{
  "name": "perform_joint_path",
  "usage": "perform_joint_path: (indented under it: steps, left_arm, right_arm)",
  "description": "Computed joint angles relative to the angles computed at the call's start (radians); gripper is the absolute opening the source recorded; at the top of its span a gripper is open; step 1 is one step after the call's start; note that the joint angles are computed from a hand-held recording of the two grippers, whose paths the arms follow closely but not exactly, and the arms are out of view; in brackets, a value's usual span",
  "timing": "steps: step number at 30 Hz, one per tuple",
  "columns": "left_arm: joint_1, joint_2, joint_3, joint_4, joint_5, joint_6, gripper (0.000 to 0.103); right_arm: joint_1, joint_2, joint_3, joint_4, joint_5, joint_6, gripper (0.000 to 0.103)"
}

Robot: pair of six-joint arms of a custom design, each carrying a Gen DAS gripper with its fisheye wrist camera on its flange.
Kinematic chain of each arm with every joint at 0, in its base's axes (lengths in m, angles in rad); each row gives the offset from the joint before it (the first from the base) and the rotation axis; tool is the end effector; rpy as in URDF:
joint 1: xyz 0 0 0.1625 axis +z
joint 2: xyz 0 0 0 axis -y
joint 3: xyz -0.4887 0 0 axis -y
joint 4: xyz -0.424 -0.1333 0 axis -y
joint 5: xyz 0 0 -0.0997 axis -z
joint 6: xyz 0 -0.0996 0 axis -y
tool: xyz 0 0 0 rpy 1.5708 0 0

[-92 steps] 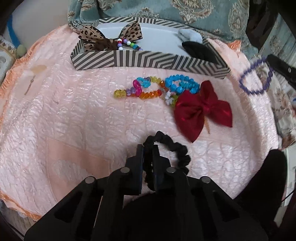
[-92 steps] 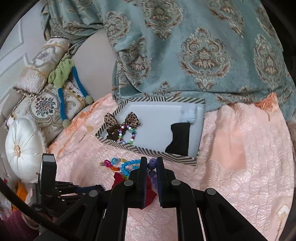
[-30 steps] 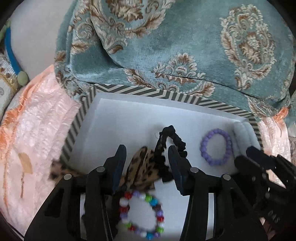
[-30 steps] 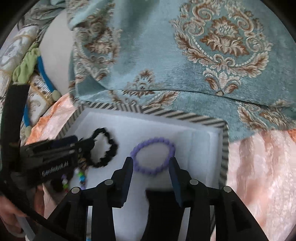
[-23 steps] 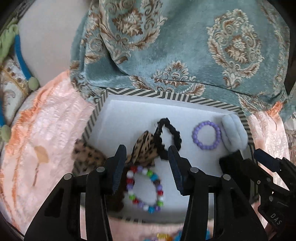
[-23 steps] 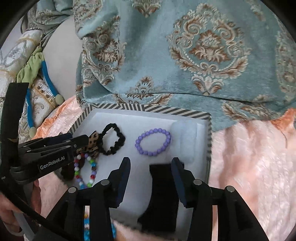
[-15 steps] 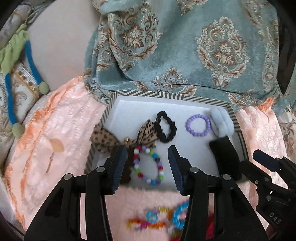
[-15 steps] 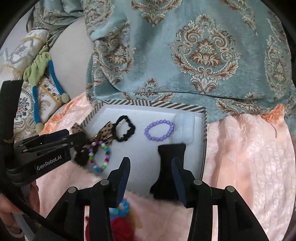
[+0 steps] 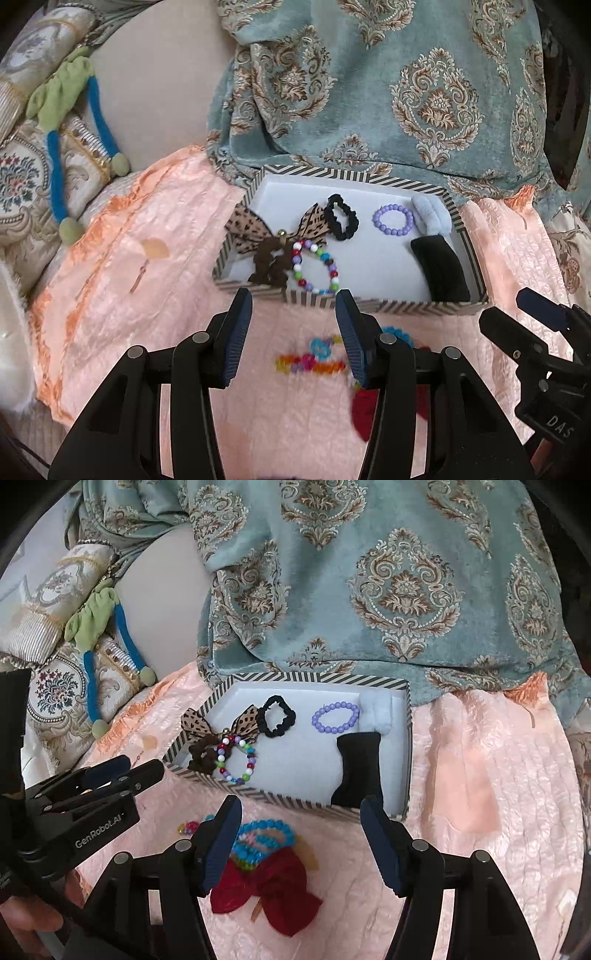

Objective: Organize jewelry
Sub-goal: 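Move both open tools back over the remaining jewelry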

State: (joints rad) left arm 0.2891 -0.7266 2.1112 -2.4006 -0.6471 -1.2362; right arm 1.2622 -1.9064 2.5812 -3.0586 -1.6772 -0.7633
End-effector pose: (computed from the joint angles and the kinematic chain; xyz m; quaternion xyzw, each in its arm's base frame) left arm -0.4156 -0.3456 -0.0331 0.1416 0.8580 -0.3327 0.3648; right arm 0.0226 -0.3332 0.3634 0.1863 -0.8983 0.3145 0.2436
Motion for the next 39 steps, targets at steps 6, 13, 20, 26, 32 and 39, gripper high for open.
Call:
perform_joint_path:
  steps: [6, 13, 20, 26, 32, 39]
  left_arm:
    - [-0.042, -0.024, 0.039, 0.025, -0.012, -0.078, 0.047]
    - [-0.084, -0.040, 0.059, 0.058, -0.021, -0.129, 0.047]
    - [-0.115, -0.050, 0.070, 0.075, -0.028, -0.162, 0.047]
    - [-0.127, -0.057, 0.078, 0.076, -0.034, -0.176, 0.047]
    - [-0.125, -0.057, 0.080, 0.078, -0.043, -0.180, 0.047]
    - [-0.103, -0.075, 0.110, 0.016, -0.077, -0.160, 0.047]
  right_arm:
    - [-0.027, -0.074, 0.026, 0.048, 0.014, -0.012, 0.064]
    - [-0.044, -0.150, 0.051, 0.096, 0.030, -0.038, 0.064]
    - [-0.063, -0.207, 0.063, 0.139, 0.054, -0.053, 0.064]
    - [-0.090, -0.236, 0.063, 0.173, 0.069, -0.060, 0.064]
    - [-0.088, -0.238, 0.063, 0.182, 0.063, -0.064, 0.065]
    - [-0.154, -0.220, 0.054, 0.205, 0.087, -0.090, 0.065]
